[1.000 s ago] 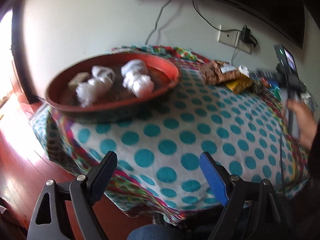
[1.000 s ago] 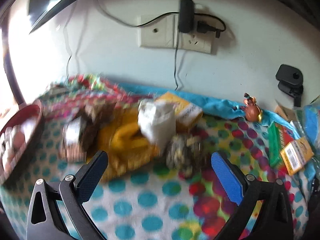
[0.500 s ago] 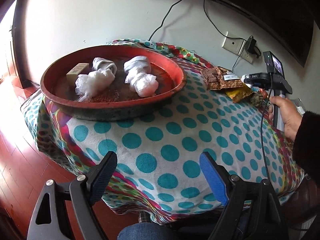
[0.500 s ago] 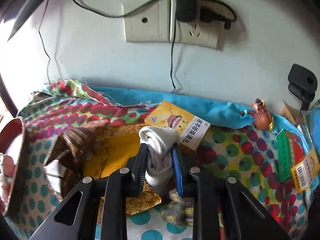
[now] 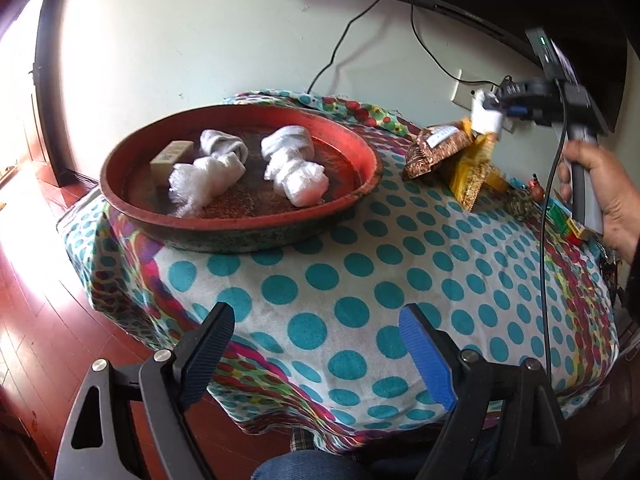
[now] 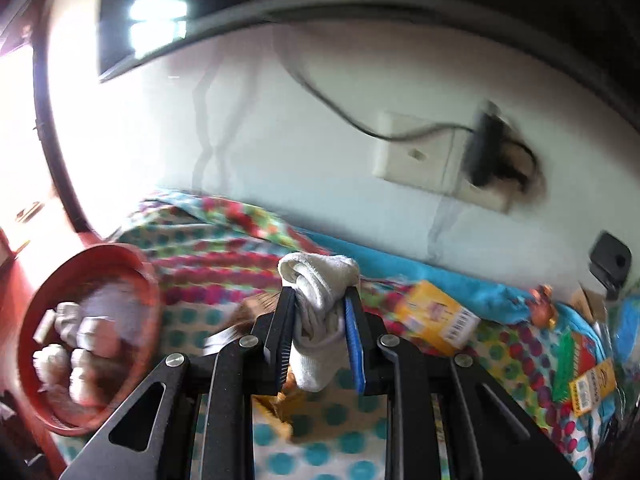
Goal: Organize objects
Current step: 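Grasp the white sock beside the snack packet with the right gripper, then carry the white sock over the red tray and open the right gripper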
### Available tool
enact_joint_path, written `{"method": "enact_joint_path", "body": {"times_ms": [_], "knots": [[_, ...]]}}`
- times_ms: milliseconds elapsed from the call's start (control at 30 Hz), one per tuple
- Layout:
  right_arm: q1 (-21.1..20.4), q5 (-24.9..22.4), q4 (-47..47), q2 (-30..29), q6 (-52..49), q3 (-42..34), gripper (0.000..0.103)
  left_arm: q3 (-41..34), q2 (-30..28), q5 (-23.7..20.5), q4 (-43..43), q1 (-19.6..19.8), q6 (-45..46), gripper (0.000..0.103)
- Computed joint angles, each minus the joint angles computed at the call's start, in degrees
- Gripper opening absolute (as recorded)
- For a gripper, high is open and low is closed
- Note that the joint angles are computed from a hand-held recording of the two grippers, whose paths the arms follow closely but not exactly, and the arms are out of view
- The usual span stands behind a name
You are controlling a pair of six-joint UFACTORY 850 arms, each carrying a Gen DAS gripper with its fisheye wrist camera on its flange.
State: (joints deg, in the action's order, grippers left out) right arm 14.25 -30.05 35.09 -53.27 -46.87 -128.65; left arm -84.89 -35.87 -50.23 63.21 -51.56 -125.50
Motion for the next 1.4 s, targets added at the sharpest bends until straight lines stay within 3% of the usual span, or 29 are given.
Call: {"method": "enact_joint_path", "body": {"times_ms": [233, 533, 800, 1233, 1400], "knots": [[5.85, 1.03, 11.80, 6.88, -15.42, 10.58, 0.022, 1.85, 1.18, 0.83, -0.49, 0.51, -2.40, 0.087], [13.25, -0.28, 10.39, 8.55, -19.05, 15.11, 0.022, 4.43, 2.81, 2.18, -0.28, 1.29, -5.72, 0.087], [16.24, -1.97, 7.08, 5.91, -16.86, 14.19, 0.022, 6.38, 4.00, 3.55, -0.30, 1.94, -8.29, 0.087], [16.92, -6.29, 3.81, 0.70, -12.70, 7.09, 0.023, 7.03, 4.52, 2.78, -1.75, 2.31, -9.14, 0.087], [17.20, -8.02, 3.02, -1.13, -12.02, 4.89, 0.032, 6.78, 4.37, 2.60, -2.58, 2.46, -7.94, 0.087]]}}
